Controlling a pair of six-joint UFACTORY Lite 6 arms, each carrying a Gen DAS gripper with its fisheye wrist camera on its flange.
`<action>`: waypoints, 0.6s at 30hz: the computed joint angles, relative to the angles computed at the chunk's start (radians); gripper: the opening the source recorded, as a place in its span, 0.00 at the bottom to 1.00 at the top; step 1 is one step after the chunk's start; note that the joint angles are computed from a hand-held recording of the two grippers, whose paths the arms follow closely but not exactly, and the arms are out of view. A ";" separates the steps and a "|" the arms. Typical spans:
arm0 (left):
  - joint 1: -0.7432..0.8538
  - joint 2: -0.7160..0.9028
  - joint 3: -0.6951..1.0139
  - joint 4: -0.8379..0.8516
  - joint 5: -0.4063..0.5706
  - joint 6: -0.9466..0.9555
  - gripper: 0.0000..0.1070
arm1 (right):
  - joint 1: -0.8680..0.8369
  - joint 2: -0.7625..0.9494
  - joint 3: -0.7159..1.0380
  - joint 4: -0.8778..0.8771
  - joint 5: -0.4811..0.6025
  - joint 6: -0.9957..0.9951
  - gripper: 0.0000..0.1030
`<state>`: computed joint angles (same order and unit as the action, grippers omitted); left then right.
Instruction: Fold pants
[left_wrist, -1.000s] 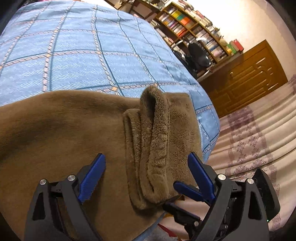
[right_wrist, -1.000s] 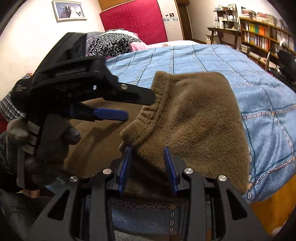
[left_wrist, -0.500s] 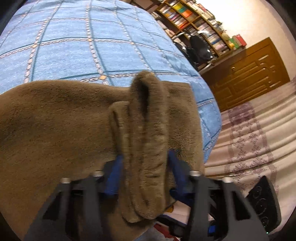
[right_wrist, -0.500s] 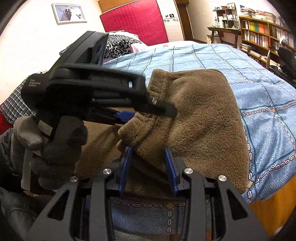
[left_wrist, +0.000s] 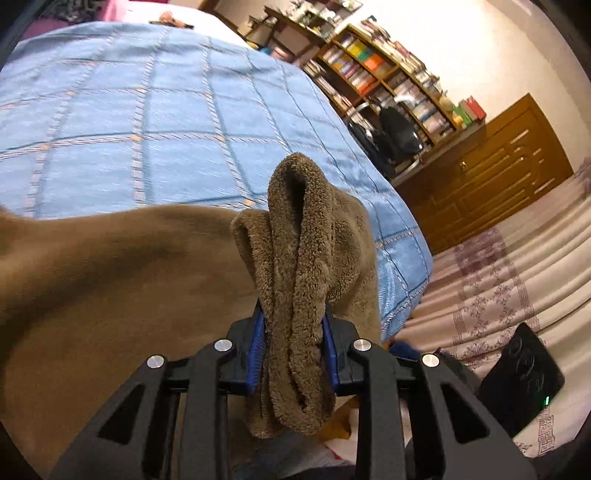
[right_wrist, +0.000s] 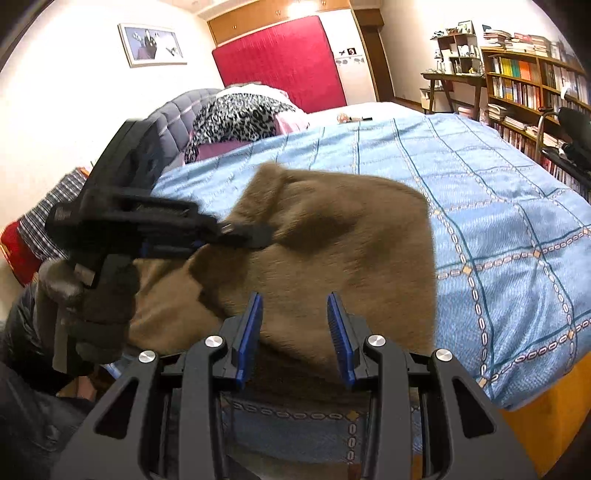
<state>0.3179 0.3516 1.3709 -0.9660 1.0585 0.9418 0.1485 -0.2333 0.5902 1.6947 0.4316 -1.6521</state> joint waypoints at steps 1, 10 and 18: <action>0.041 -0.014 -0.011 0.011 0.012 0.009 0.25 | 0.001 0.002 0.006 -0.006 -0.001 0.008 0.36; 0.327 -0.006 -0.038 0.085 0.054 0.052 0.25 | 0.097 0.120 0.120 -0.026 -0.057 0.056 0.36; 0.395 0.034 -0.073 0.115 0.041 0.089 0.25 | 0.168 0.306 0.274 0.066 -0.113 -0.005 0.36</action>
